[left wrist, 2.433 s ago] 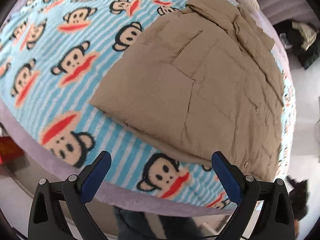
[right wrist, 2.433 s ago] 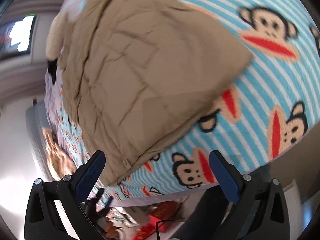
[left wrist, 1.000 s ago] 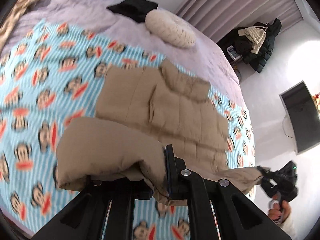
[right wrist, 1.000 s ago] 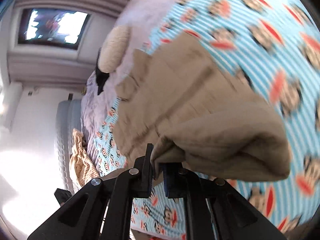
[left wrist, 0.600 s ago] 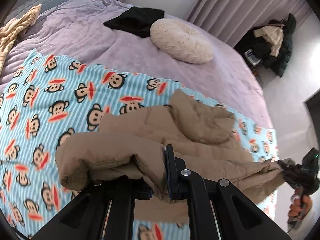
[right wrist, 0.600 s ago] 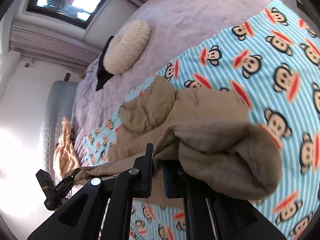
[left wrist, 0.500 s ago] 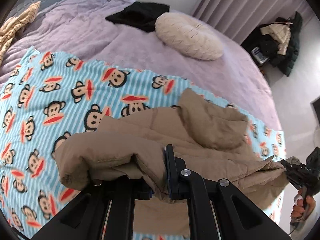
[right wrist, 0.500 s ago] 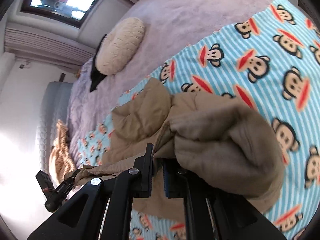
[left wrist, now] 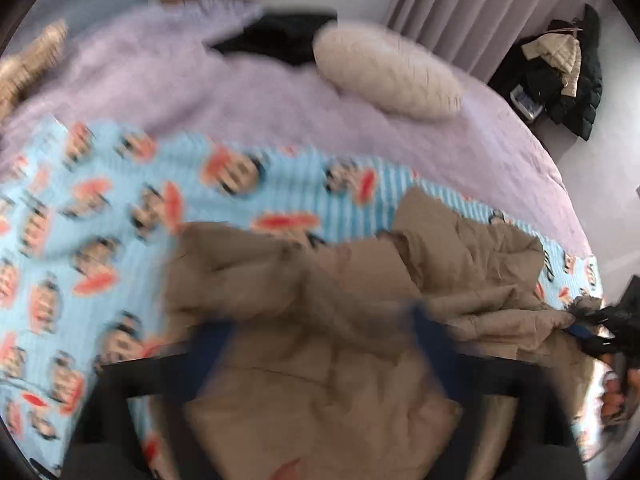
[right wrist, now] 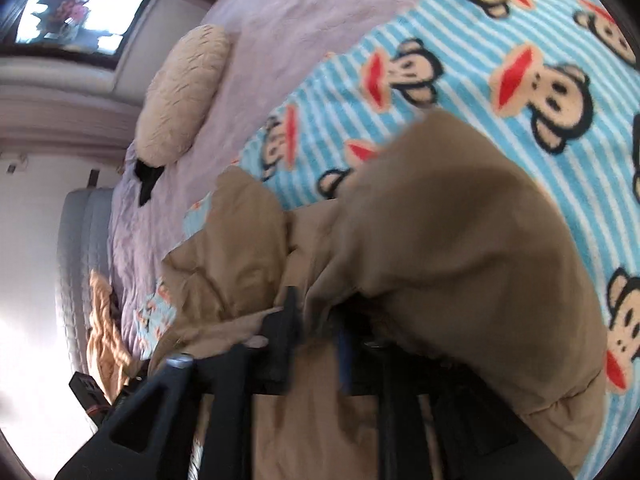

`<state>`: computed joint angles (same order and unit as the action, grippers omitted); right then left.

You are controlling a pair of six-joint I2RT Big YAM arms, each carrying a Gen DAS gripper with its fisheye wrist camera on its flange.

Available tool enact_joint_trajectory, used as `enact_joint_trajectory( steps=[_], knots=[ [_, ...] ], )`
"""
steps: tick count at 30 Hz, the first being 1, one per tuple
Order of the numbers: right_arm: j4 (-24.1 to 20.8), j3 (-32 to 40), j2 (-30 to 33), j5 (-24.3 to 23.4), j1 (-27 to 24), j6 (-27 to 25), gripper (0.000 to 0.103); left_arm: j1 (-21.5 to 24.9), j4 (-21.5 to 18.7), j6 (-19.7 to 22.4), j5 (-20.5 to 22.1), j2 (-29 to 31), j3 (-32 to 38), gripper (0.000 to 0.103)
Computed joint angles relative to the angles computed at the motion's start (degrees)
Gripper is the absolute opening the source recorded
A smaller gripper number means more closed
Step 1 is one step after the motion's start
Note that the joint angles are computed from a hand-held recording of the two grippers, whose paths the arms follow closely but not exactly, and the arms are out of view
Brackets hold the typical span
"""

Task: Fold large clothes
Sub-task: 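Open both grippers and lay the folded hem flat on the jacket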

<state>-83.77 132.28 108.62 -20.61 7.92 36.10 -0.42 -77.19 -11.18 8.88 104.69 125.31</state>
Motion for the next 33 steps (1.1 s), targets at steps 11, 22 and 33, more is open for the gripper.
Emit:
enact_joint_trajectory(
  steps=[11,22,33],
  knots=[
    [-6.84,0.01,-1.65,15.14,3.86,-15.62,0.016,-3.36,-1.76,7.83,0.26,4.08,0.67,0.07],
    [-0.64,4.52,7.62,19.94,1.79,-13.79,0.0,-2.2,4.68,1.08,-2.58,12.56,2.76,0.07],
    [-1.67,-0.46,-0.65,20.38,1.9,-12.45,0.004,1.99,3.63,2.88,-6.42,7.28,-0.13,0.07]
  ],
)
